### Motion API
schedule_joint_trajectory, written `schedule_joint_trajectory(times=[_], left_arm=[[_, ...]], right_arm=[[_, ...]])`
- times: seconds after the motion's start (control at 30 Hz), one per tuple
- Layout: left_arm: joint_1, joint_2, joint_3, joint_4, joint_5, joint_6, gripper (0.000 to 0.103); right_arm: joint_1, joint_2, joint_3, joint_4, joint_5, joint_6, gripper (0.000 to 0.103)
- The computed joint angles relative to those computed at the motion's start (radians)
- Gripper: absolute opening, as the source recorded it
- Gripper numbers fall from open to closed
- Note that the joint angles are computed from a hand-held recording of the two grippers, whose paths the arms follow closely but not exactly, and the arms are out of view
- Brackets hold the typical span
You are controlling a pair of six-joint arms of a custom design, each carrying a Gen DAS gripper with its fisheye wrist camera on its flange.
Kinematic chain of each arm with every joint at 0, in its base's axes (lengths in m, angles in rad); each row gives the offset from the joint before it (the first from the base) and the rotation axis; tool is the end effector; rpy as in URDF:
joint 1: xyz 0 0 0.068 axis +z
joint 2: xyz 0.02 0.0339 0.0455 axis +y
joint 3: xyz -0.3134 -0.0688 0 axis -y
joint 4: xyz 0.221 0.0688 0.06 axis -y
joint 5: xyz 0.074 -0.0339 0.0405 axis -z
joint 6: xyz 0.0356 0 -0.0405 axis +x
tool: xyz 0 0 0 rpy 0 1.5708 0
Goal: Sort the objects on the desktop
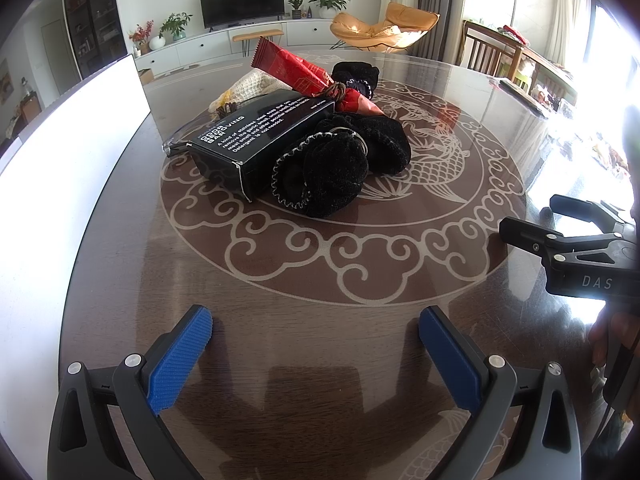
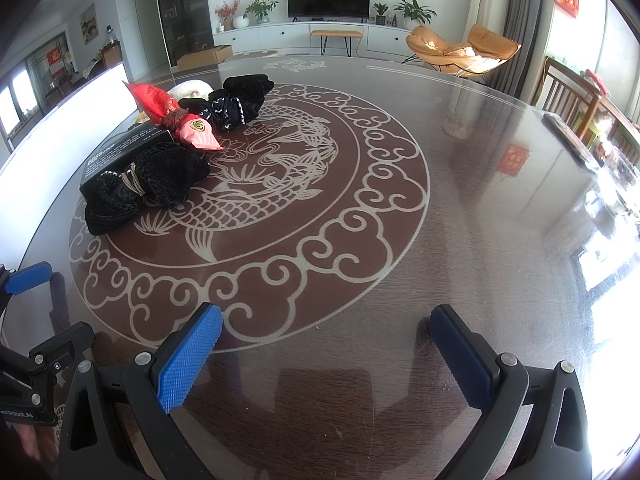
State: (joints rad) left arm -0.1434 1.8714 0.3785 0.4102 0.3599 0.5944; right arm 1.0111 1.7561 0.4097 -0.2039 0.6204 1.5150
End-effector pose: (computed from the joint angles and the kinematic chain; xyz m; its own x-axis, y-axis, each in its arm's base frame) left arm 0.2359 -0.0467 0.1024 -0.5578 0.6101 -0.5627 0.7358 0.6772 0.0049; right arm 0.1171 0.1479 0.1165 -0.7117 0.3941 -0.5815 0.4919 0.8706 -0.0120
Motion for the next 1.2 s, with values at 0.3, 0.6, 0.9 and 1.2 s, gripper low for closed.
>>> schedule_joint_trajectory(times=[0.3, 0.6, 0.9, 1.2], left_arm=[[0.008, -0.004, -0.002, -0.010, 0.011, 0.016, 0.103], [0.162, 0.033, 0.191, -0.275, 0.237, -0.018, 0.103], [0.023, 0.061, 0.415, -0.297, 0.097, -0.199, 0.103], [-0.165, 0.033, 0.310, -0.218, -0.051, 0.011, 0.103]], right_arm=[[0.001, 0.000, 0.000, 0.000, 0.000, 0.001, 0.103], [0.000, 0.001, 0.000, 0.001, 0.000, 0.000, 0.103], [0.000, 0.000, -0.001, 0.001, 0.000, 0.000, 0.103], [0.003, 0.001, 0.002, -0.004, 0.000, 0.005, 0.103]])
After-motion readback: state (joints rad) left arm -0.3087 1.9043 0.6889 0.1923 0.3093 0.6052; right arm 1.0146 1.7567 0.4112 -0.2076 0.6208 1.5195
